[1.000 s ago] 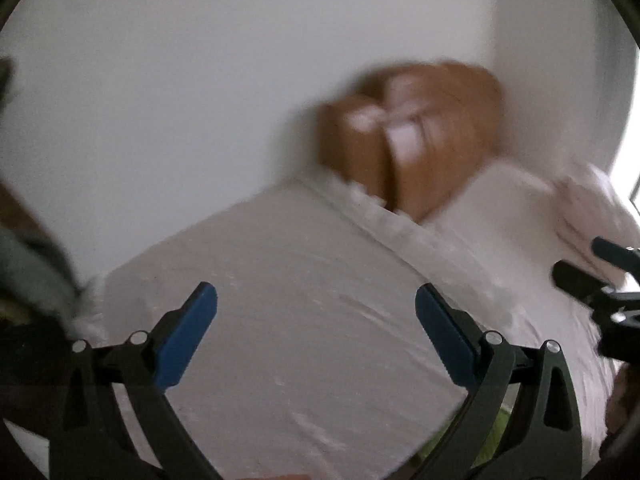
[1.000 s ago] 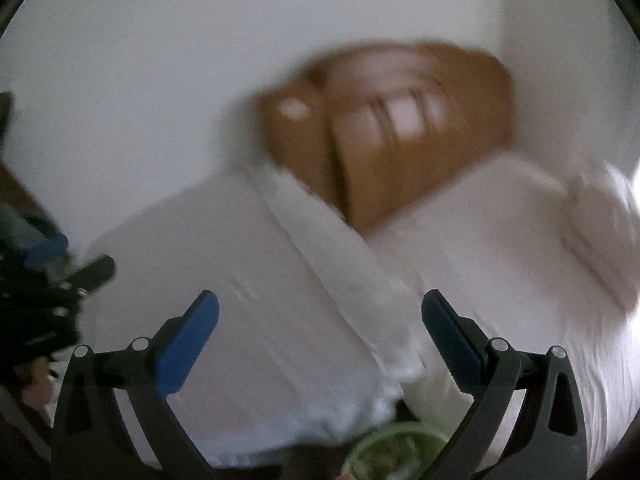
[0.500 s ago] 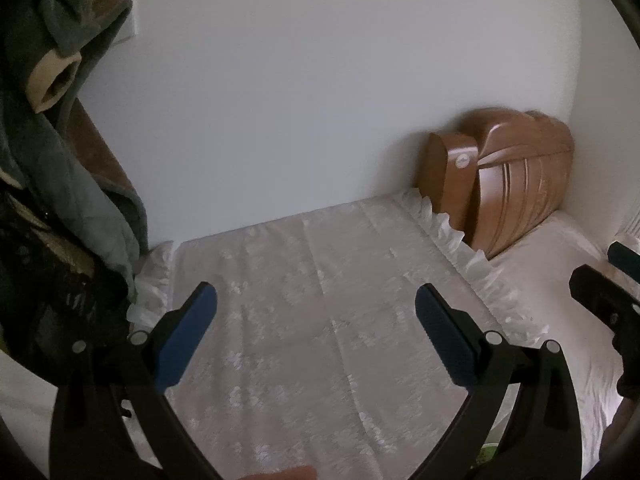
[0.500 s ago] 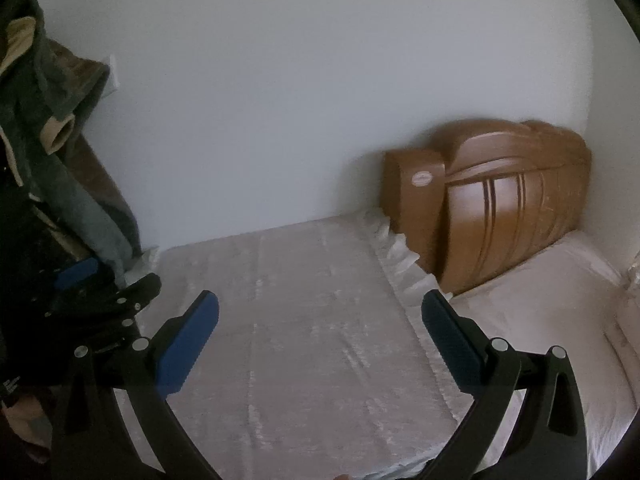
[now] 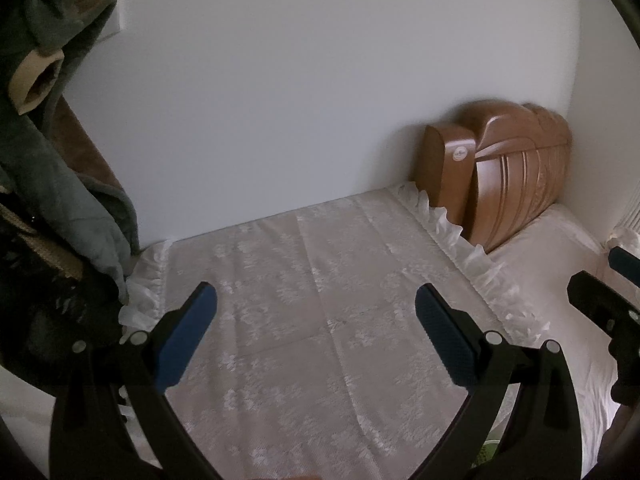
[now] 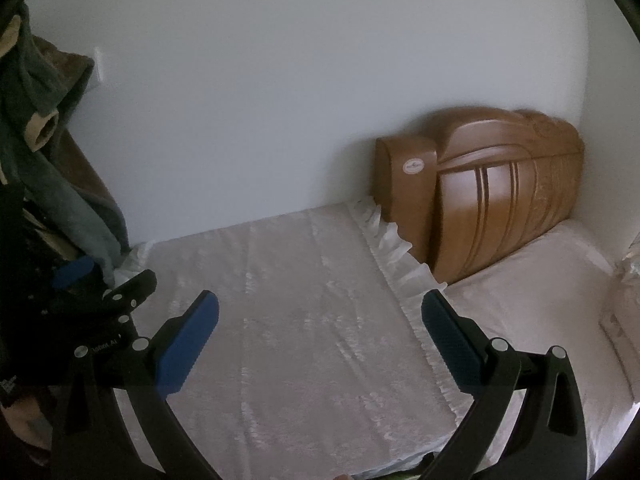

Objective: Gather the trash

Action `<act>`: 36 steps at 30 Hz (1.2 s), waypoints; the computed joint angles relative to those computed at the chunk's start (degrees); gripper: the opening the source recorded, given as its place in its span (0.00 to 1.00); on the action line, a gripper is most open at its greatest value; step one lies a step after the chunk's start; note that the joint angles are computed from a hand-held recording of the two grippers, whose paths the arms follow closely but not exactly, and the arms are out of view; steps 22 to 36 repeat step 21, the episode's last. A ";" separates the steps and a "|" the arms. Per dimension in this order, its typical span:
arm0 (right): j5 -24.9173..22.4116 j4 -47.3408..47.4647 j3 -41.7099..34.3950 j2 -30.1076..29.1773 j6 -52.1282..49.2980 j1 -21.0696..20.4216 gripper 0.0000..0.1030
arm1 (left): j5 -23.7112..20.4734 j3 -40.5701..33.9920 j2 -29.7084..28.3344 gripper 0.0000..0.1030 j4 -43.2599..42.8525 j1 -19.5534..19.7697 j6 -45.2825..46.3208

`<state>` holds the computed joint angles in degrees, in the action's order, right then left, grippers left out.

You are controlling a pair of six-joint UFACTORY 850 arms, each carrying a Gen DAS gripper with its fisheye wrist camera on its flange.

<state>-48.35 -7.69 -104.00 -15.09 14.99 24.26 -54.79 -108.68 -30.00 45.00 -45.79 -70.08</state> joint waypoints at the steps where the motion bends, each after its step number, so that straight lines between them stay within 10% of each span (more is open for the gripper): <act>1: -0.23 -0.22 -0.30 -0.19 0.12 0.20 0.98 | 0.04 -0.13 -0.10 0.92 -0.06 0.05 0.19; 36: -0.69 -0.09 -0.30 -0.79 -0.49 -0.73 0.98 | -1.46 -3.27 -2.37 0.92 -1.31 0.35 2.02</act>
